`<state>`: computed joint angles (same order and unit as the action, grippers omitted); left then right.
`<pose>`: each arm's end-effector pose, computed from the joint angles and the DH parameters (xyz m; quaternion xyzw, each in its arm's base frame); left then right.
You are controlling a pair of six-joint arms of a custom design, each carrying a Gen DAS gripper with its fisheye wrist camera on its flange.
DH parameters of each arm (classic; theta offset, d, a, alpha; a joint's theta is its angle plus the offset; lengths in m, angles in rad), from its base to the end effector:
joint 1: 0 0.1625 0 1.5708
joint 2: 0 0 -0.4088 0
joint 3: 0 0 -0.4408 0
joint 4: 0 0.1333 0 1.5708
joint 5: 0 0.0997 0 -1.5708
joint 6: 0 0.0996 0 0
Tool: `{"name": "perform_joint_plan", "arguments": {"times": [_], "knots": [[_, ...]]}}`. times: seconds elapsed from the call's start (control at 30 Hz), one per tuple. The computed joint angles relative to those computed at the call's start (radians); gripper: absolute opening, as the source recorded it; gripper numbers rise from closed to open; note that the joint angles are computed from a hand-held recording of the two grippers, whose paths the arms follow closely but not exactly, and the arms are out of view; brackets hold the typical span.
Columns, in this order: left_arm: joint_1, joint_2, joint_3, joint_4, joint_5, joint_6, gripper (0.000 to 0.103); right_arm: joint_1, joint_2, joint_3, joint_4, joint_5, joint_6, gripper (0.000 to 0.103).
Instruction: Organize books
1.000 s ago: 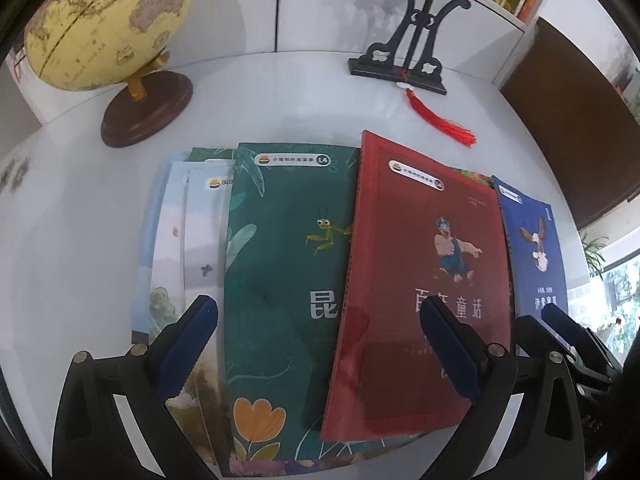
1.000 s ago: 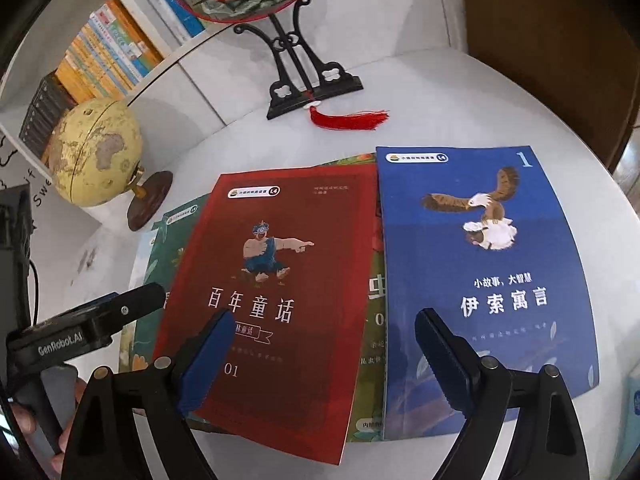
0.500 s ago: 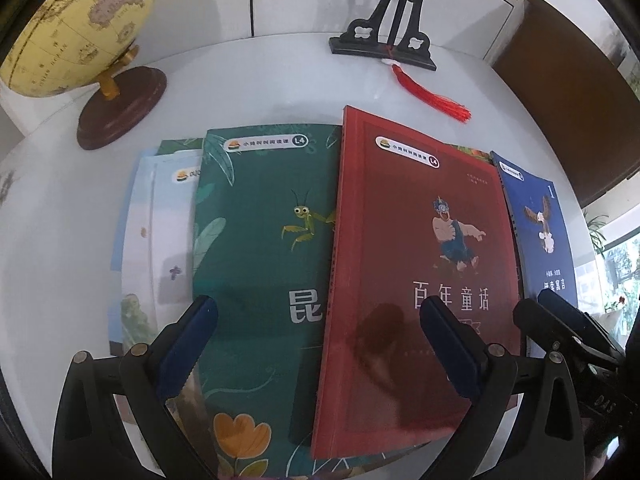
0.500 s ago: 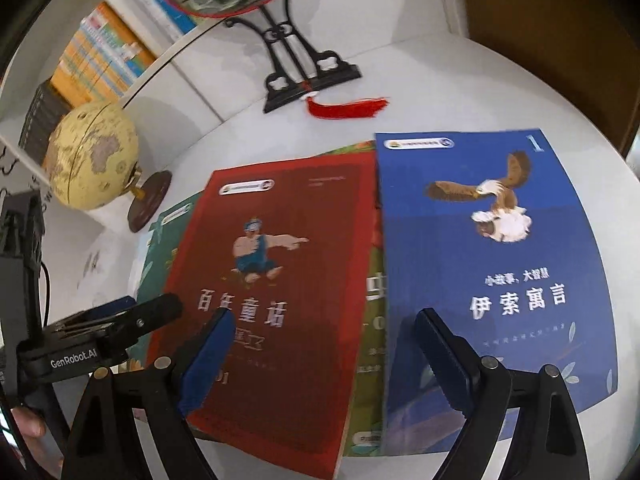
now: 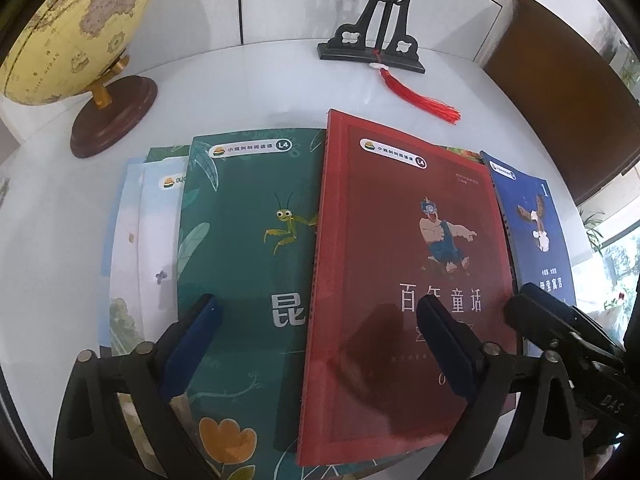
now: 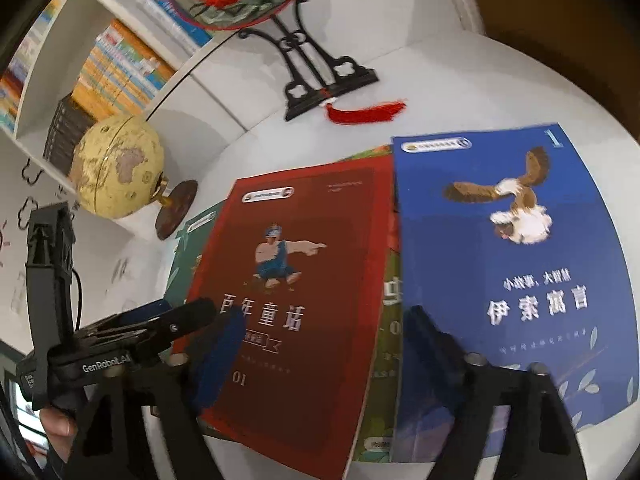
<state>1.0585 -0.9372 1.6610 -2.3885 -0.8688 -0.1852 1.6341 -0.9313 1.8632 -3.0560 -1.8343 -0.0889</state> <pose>-0.1604 -0.6884 0.1337 0.1368 0.9281 -0.1588 0.3077 0.1478 -0.6341 0.1072 0.0367 -0.9536 0.2691 0.1298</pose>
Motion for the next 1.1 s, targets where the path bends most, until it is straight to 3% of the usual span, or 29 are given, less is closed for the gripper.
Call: {"name": "perform_joint_plan", "arguments": {"times": [0.07, 0.2, 0.33, 0.53, 0.73, 0.83, 1.03, 1.1], "knots": [[0.002, -0.006, 0.002, 0.001, -0.006, 0.004, 0.093, 0.003, 0.007, -0.012, 0.032, 0.001, 0.001, 0.062], [0.004, -0.008, 0.001, 0.006, -0.010, 0.005, 0.093, 0.010, 0.008, -0.010, 0.046, -0.007, -0.005, 0.062], [-0.001, 0.000, 0.001, 0.000, -0.004, 0.014, 0.093, 0.027, -0.008, -0.008, 0.041, -0.070, -0.019, 0.062], [-0.002, 0.004, 0.001, -0.007, -0.012, 0.008, 0.093, 0.012, -0.016, -0.015, 0.134, -0.022, 0.036, 0.062], [-0.003, 0.004, 0.006, -0.016, -0.022, 0.003, 0.093, 0.046, 0.024, -0.052, 0.160, -0.167, 0.062, 0.058], [-0.004, 0.005, 0.006, -0.018, -0.027, 0.007, 0.093, 0.050, 0.028, -0.069, 0.191, -0.189, 0.096, 0.058], [0.001, -0.005, 0.014, -0.031, -0.054, 0.023, 0.090, 0.021, 0.016, -0.057, 0.161, -0.080, 0.064, 0.060], [0.000, -0.015, 0.021, -0.025, -0.065, 0.030, 0.081, 0.006, 0.009, -0.049, 0.157, -0.016, 0.057, 0.060]]}}
